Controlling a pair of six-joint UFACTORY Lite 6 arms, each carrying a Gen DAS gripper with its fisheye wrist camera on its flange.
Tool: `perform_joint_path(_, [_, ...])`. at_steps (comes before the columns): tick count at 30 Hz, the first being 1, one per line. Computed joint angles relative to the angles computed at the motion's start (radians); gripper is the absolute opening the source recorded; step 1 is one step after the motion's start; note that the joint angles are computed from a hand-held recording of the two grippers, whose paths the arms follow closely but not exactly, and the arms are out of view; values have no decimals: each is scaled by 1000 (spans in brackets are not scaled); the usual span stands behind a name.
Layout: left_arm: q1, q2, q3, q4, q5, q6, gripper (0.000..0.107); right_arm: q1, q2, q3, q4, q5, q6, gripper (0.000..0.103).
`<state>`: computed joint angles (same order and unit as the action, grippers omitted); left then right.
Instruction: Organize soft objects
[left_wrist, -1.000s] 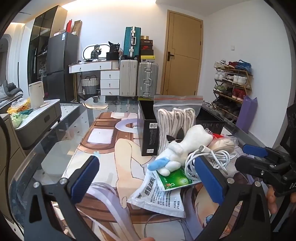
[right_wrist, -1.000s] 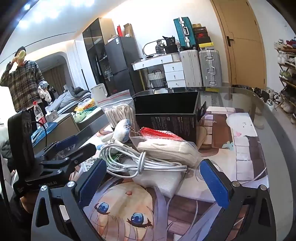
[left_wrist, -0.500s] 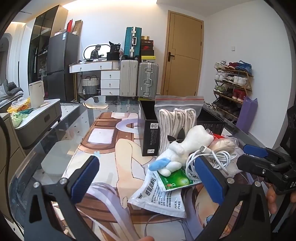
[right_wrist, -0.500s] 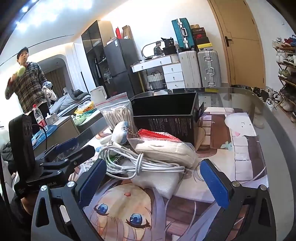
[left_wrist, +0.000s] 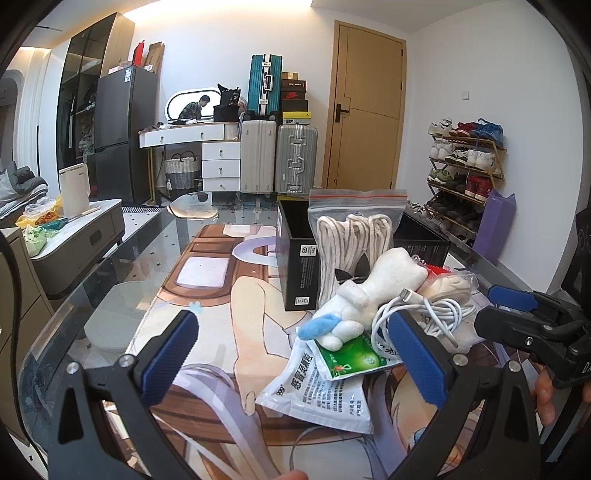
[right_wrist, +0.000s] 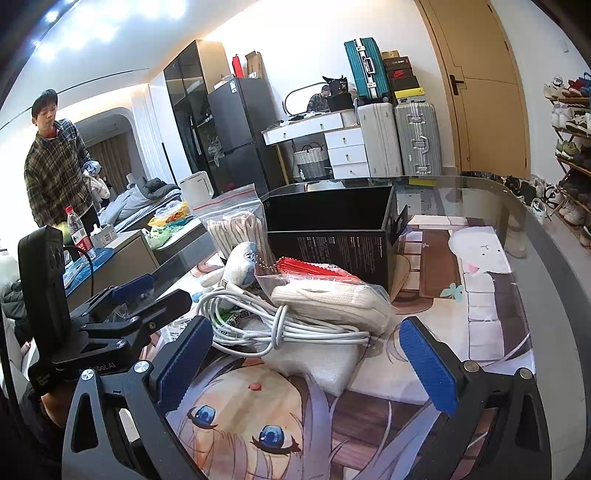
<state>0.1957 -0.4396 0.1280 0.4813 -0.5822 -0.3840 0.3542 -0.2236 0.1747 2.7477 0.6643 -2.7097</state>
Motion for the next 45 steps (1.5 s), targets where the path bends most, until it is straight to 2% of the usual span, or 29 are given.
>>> perform_joint_path(45, [-26,6,-7,-54,-2,44,103,7,-24,-10,3,-15,7,103])
